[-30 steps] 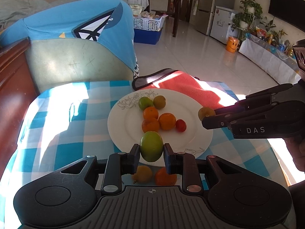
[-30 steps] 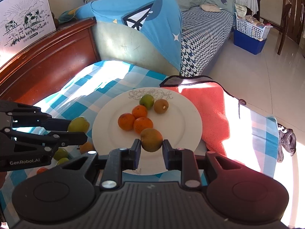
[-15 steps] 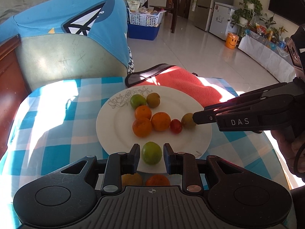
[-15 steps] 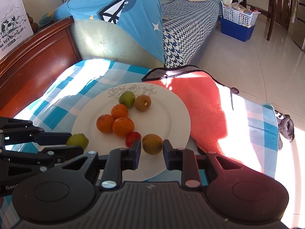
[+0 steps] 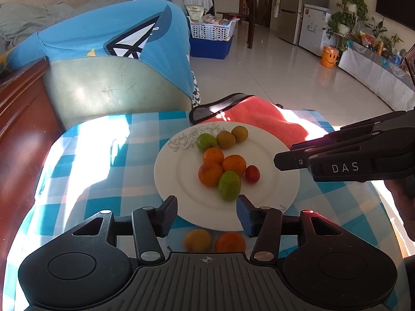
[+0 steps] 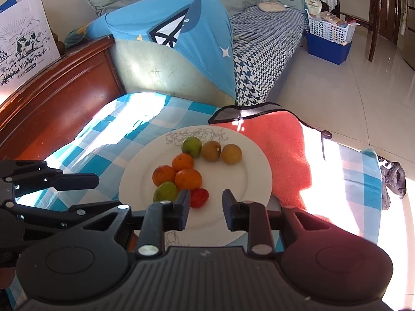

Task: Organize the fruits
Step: 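Carry the jujube and yellow fruit onto the white plate and open both tools, then move both open tools back to the fruit pile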

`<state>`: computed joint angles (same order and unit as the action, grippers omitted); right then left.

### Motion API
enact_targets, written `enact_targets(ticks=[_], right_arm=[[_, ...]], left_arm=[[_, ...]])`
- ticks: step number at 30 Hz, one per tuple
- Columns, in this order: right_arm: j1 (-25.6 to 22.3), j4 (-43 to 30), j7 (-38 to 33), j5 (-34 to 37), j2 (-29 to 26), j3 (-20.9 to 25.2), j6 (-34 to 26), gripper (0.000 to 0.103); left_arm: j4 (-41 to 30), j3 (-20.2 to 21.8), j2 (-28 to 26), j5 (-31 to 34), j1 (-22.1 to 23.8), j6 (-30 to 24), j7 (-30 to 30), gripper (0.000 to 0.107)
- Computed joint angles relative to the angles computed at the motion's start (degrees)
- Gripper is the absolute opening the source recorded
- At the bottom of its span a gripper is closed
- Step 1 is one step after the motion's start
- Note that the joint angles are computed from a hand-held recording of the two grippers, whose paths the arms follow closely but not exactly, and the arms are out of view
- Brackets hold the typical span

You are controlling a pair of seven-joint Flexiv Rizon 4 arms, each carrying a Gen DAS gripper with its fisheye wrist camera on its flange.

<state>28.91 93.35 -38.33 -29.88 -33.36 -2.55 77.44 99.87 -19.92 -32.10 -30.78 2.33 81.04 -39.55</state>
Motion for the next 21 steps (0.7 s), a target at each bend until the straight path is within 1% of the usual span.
enact_targets(ticks=[4, 6, 12, 14, 18, 21], right_arm=[[0.1, 0.6, -0.3, 0.3, 0.7, 0.8, -0.2, 0.030], [0.6, 1.2, -0.2, -0.2, 1.1, 0.4, 0.1, 0.031], [0.9, 1.9, -0.8, -0.4, 1.7, 1.2, 0.2, 0.031], [1.2, 2.4, -0.7, -0.6, 2.0, 1.1, 0.6, 0.032], [2.2, 3.6, 0.4, -1.1, 2.8, 0.6, 1.8, 0.038], [2.7, 4.5, 1.0, -1.3, 3.2, 0.7, 2.5, 0.038]], left_arm=[[1.5, 0.7, 1.1, 0.7, 0.1, 0.5, 0.1, 0.054], [2.3, 1.2, 1.9, 0.9, 0.2, 0.4, -0.1, 0.055], [5.4, 1.8, 4.5, 0.1, 1.3, 0.6, 0.3, 0.060], [6.4, 2.0, 5.2, -0.2, 1.5, 0.5, 0.6, 0.060], [7.9, 3.7, 6.5, -0.3, 1.1, 0.0, 0.0, 0.061], [8.9, 4.8, 7.4, -0.4, 0.8, -0.5, -0.4, 0.061]])
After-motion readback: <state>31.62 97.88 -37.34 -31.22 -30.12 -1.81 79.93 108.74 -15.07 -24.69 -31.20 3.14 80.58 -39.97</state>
